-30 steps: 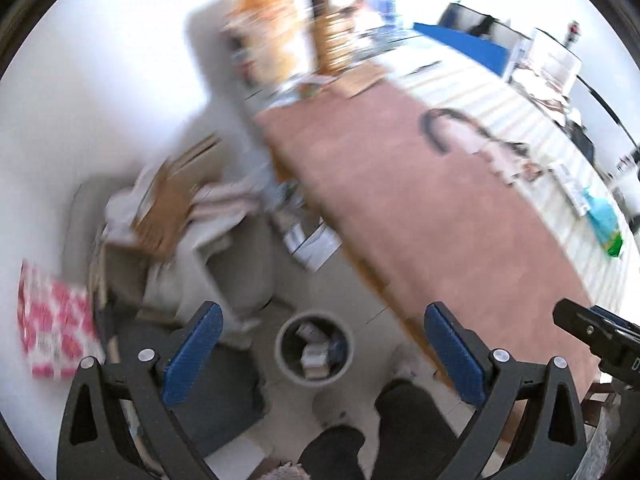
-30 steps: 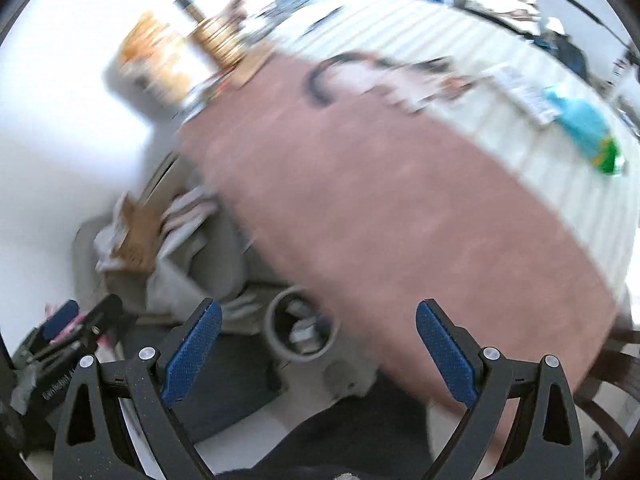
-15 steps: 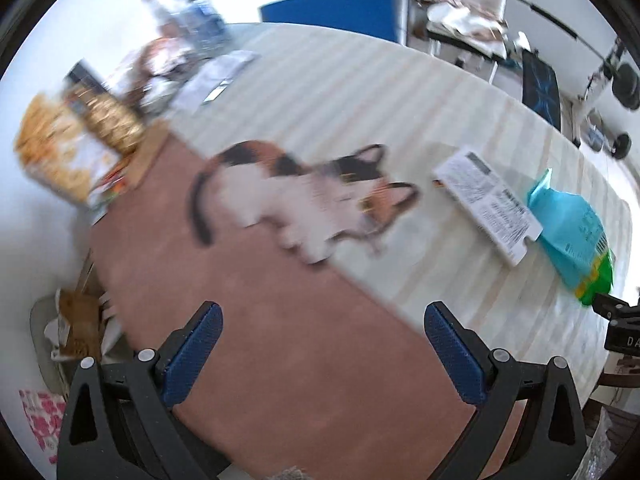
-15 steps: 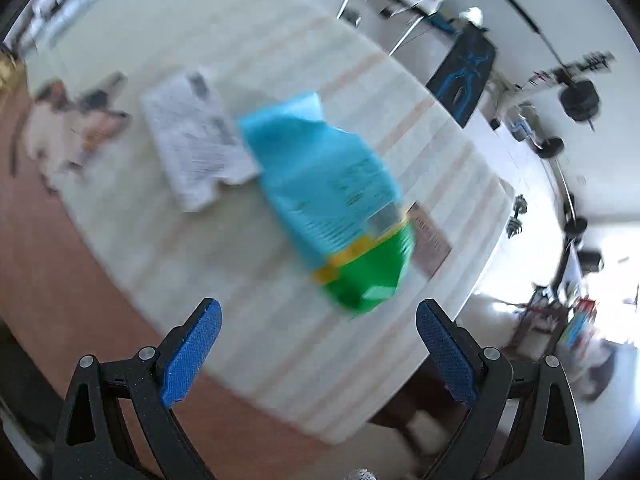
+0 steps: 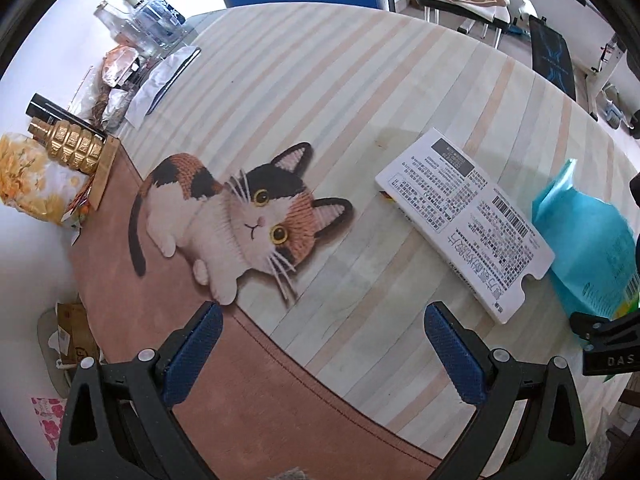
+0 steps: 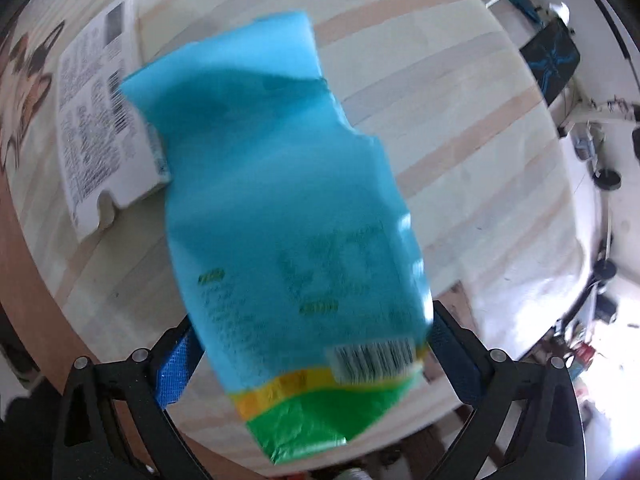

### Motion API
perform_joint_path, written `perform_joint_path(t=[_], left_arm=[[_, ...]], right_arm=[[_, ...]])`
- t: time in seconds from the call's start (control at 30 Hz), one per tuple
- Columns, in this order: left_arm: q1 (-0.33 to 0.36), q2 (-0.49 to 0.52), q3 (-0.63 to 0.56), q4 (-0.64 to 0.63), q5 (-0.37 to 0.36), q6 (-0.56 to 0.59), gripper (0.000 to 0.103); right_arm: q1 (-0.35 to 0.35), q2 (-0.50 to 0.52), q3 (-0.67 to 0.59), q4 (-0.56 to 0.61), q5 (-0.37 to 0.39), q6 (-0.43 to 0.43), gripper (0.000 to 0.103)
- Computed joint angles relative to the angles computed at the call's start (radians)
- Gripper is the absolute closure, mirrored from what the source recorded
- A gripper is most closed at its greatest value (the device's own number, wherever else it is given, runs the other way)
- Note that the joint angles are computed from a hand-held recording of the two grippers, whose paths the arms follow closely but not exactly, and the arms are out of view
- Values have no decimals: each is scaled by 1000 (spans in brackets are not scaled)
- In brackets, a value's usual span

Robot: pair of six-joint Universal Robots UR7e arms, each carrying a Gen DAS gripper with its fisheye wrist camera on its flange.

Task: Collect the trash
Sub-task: 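Grasp the white leaflet with the left tool while the right tool grasps the blue-green snack bag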

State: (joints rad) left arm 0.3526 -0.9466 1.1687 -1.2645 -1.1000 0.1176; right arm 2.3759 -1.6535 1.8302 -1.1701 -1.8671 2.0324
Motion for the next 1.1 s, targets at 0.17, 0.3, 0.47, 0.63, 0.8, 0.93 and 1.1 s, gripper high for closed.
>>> perform_joint_path(t=[0.17,0.3,0.47,0.63,0.8,0.93,1.1], left_arm=[[6,55,-66,73,-44,-39,0],[11,141,-171,189,-146,-127,0],[20,270,-292,312,-290,-300,1],[15,330,-319,323,-316,-406,1],[9,320,-290,268,-332,-392,14],[-6,271,-223,230,-306,-229,17],[2,192,-142,231,-252,4,18]], right_arm=[[85,-39,27,-32,-55,250,20],[194,-27,-8,54,-37,574,20],[288,-26,-28,146,1,916,20],[320,-12,-43,194,2,1061,20],[305,5,-11,153,-14,1070,20],[276,11,16,105,-36,1028,20],[289,55,27,32,-47,1018,20]])
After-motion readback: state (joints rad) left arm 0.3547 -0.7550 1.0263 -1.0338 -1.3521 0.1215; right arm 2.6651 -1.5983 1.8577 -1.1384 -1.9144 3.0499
